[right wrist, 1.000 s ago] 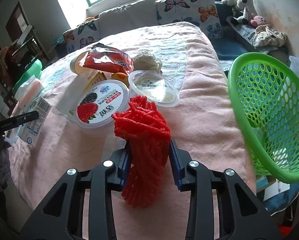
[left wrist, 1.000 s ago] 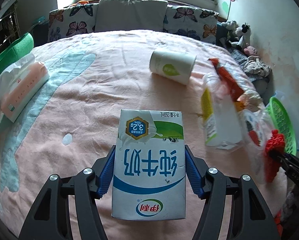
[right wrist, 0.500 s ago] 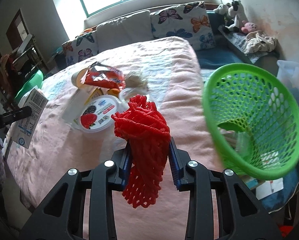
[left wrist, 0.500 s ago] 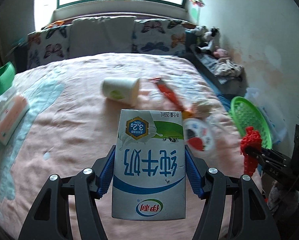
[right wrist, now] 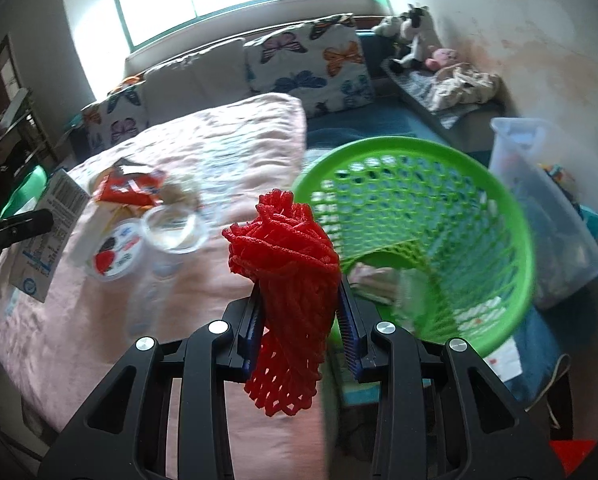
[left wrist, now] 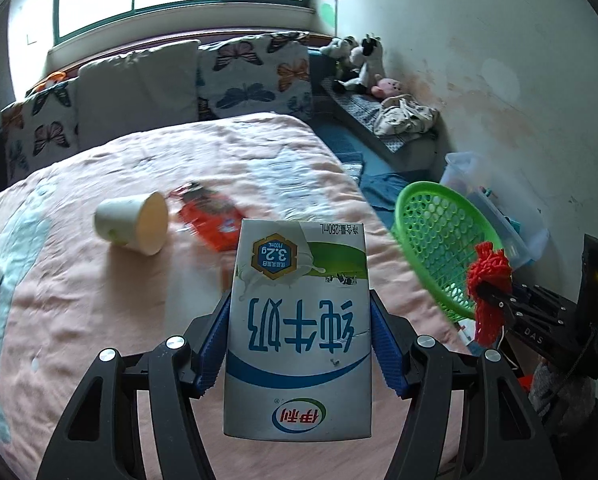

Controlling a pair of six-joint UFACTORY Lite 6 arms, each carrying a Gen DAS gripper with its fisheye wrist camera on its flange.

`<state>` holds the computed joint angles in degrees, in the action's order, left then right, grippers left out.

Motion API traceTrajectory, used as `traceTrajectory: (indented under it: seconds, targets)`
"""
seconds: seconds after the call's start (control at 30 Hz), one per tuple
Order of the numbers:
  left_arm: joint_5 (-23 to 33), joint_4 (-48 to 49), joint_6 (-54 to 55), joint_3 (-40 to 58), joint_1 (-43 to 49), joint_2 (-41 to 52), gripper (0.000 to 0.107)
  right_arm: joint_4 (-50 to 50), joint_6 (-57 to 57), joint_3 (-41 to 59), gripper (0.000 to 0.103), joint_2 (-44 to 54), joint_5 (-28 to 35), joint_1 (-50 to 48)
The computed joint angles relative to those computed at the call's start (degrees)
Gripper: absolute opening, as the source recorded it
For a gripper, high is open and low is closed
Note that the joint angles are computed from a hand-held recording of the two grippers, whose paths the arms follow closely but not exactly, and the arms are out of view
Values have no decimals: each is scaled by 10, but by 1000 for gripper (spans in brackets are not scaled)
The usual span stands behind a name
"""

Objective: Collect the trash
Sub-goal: 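Carry the red mesh net over the basket and open the right tool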

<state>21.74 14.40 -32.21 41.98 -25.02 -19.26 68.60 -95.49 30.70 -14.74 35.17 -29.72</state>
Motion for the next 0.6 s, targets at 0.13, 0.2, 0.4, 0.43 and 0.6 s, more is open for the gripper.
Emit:
traceTrajectory:
  seconds: [0.13,0.2,0.4,0.43,0.6]
  targets:
    - [-1,30,-37,41,-28,49,62,20,-30,42,34,62,-11,-27]
    - [0,38,-46,64,-38,74,62,26,-39,60,34,87,-14,-36]
    - [4,65,-77,126,-68,142,62,42,-55,103,35,147,-28,-40]
    - [5,71,-85,135,-74,152,62,47,-59,110,35,158,-30,-40]
    - [8,78,-94,182,-91,203,62,63,-72,127,38,189,-38,-38]
